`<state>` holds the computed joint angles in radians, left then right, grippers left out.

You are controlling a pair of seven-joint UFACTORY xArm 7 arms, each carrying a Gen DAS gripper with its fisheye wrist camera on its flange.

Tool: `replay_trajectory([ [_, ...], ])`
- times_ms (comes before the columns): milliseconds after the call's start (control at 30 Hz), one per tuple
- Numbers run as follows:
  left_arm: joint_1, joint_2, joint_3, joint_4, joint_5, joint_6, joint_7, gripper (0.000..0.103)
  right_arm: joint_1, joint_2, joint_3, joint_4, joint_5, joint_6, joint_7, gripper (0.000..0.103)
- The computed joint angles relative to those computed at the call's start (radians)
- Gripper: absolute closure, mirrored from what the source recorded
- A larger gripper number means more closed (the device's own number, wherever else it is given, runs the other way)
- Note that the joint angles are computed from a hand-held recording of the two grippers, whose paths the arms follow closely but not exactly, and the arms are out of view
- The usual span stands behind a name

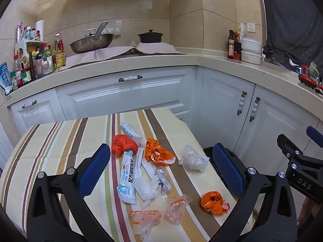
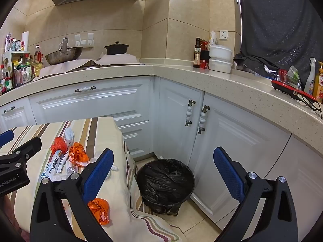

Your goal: Collect trash

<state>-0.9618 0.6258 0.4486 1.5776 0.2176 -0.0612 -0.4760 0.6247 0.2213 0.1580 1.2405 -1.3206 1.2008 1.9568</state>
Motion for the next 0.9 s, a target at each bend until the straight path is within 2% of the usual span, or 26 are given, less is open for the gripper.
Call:
replay_trajectory([
  [233, 0.051, -0.002, -0.064, 0.018, 0.003, 0.017, 0.019, 0.004, 0.002, 0.0, -0.001, 0.007, 0.0, 0.01, -0.003, 0.007],
  [267, 0.04, 0.003, -0.05, 0.021, -0.009, 0.018, 0.021, 0.004, 0.002, 0.0, -0.001, 0.007, 0.0, 0.01, -0.002, 0.007],
  [300, -0.002, 0.0, 0.006, 0.0, 0.018, -0.003, -0.019, 0.004, -0.001, -0.003, -0.003, 0.004, -0.001, 0.007, -0.003, 0.007],
  [367, -0.019, 0.002, 0.026, -0.004, 0.006, -0.005, -0.017, 0.004, 0.004, 0.012, 0.002, 0.025, 0.002, 0.018, -0.006, 0.007],
  [900, -0.015, -0.001, 0.019, 0.003, -0.005, 0.002, -0.006, 0.004, 0.003, -0.001, 0.0, 0.017, -0.004, 0.016, -0.014, 0.007],
])
